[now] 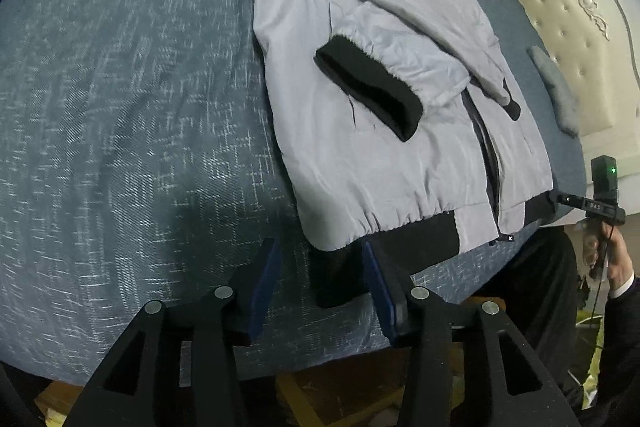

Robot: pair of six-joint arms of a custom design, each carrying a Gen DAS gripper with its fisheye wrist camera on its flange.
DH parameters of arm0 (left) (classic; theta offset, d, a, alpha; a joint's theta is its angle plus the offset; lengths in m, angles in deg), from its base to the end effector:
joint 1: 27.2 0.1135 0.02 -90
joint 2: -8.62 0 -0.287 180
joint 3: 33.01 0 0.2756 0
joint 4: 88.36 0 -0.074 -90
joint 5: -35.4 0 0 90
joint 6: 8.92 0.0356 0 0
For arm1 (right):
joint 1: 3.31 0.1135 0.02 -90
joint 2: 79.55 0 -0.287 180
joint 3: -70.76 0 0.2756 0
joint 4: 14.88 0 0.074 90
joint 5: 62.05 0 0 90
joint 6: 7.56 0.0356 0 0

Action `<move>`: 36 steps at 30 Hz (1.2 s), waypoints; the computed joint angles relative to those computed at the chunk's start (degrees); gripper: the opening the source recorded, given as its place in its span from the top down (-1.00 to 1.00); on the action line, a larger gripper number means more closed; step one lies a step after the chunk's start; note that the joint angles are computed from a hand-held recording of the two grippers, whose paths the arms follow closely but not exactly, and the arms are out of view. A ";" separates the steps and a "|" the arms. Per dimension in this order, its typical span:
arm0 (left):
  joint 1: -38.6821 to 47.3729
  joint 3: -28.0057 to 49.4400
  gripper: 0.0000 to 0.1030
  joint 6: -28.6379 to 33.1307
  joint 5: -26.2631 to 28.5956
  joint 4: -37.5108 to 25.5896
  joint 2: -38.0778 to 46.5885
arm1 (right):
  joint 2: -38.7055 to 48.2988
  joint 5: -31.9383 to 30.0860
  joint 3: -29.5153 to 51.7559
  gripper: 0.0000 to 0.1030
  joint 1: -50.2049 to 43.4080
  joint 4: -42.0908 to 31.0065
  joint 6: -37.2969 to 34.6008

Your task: Fold clothes

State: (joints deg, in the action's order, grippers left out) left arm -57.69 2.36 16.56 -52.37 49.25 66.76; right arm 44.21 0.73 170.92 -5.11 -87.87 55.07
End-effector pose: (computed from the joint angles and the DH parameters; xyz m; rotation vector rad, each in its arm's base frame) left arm 0.1446 -0.0868 0.1512 -0.8180 2.7144 -0.4976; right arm 0.4202 0.0031 0.1368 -0.6311 2.9725 0.7560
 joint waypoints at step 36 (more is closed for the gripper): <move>-7.69 6.69 0.73 0.52 -7.17 0.80 4.39 | -4.72 -6.31 -2.08 0.78 1.14 1.89 -3.32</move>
State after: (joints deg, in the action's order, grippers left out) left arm -65.38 9.05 17.08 -59.54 50.05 71.14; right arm 39.50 -5.58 168.84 -3.97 -85.98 51.75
